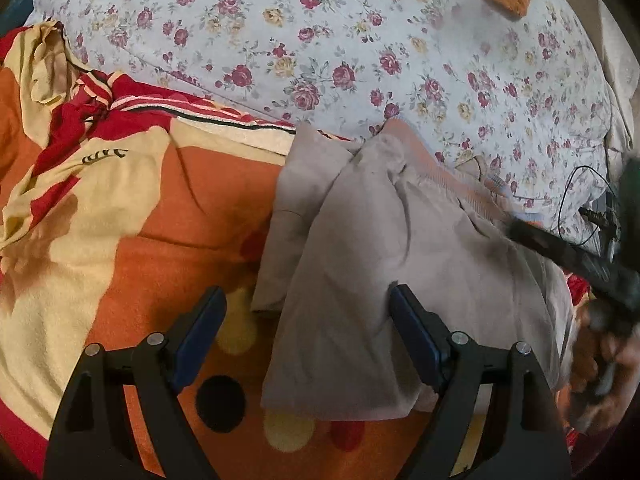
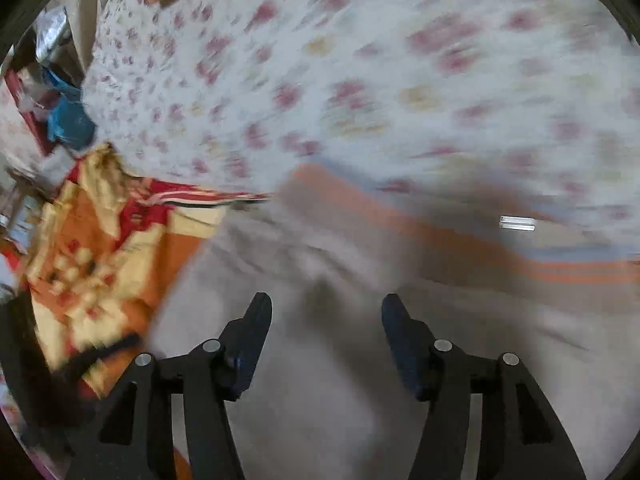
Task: Fold large clothes
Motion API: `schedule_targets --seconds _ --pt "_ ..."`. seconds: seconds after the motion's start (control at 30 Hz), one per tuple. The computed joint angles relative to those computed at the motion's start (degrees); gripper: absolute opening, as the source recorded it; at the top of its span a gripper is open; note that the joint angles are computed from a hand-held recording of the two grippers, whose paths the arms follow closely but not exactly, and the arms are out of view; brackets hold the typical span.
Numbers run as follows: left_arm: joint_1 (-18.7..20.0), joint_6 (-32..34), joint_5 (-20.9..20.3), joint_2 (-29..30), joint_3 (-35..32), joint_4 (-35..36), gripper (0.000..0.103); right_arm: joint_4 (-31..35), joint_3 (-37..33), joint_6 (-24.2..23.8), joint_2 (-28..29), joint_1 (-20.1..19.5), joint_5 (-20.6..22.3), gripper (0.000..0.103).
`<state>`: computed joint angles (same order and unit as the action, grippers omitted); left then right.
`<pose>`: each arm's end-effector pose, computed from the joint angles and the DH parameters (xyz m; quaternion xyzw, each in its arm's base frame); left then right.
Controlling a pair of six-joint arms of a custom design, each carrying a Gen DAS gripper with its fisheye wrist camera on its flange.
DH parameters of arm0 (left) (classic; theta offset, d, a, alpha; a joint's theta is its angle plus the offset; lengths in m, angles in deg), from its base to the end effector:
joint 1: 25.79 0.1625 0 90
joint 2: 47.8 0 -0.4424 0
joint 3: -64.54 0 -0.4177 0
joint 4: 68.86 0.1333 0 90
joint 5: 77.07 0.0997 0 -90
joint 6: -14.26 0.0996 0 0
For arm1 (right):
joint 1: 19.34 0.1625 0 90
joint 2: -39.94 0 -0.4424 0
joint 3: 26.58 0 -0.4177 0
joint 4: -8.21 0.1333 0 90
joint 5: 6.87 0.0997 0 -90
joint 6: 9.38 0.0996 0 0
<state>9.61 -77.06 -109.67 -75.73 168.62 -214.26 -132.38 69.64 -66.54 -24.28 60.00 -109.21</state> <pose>-0.3348 -0.5044 -0.1213 -0.1897 0.8461 -0.4053 0.2895 -0.0143 -0.6813 0.2791 0.3714 -0.9083 0.0741 0.1776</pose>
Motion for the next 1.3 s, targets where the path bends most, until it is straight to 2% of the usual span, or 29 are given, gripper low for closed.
schedule_targets --seconds 0.1,0.17,0.27,0.4,0.47,0.53,0.6,0.67,0.87,1.07,1.23,1.3 --pt "0.21 -0.45 -0.36 0.23 -0.37 1.09 0.084 -9.14 0.57 -2.7 -2.23 -2.77 -0.4 0.059" --pt "0.48 -1.09 -0.68 0.56 -1.27 3.62 0.084 -13.13 -0.79 -1.98 -1.83 -4.36 -1.2 0.059" --pt "0.87 -1.9 -1.02 1.19 -2.43 6.59 0.084 -20.34 -5.17 -2.13 2.21 -6.72 -6.52 0.058" --pt "1.07 -1.57 -0.79 1.89 -3.92 9.5 0.084 -28.8 -9.86 -5.2 7.8 -9.25 -8.84 0.054" --pt "1.07 -2.15 -0.51 2.07 -4.66 11.74 0.084 -26.61 -12.0 -1.01 8.42 -10.61 -6.69 0.056" --pt "1.02 -2.35 -0.37 2.16 -5.07 13.03 0.084 -22.25 -14.43 4.23 8.56 -10.86 -6.58 0.06" --pt "0.97 -2.43 -0.51 1.97 -5.15 13.57 0.084 -20.1 -15.08 5.35 7.94 -10.77 -7.22 0.06" --pt "0.86 -2.53 -0.52 1.7 -4.91 13.38 0.084 -19.62 -13.64 4.77 6.16 -10.64 -7.27 0.061" --pt "0.02 -4.02 0.47 1.41 -4.73 14.13 0.084 -17.06 -5.03 2.68 -2.68 -10.72 -0.41 0.063" --pt "-1.35 -3.87 2.5 1.67 -5.21 14.56 0.084 -14.43 1.58 -1.28 -7.42 -10.11 2.44 0.063" --pt "-0.83 -1.46 2.1 2.9 -7.0 15.2 0.084 -15.47 3.26 -3.41 -6.64 -10.09 1.81 0.063" --pt "-0.17 -0.89 1.27 3.2 -7.13 14.33 0.084 -16.51 2.59 -2.97 -5.36 -10.6 2.24 0.067"
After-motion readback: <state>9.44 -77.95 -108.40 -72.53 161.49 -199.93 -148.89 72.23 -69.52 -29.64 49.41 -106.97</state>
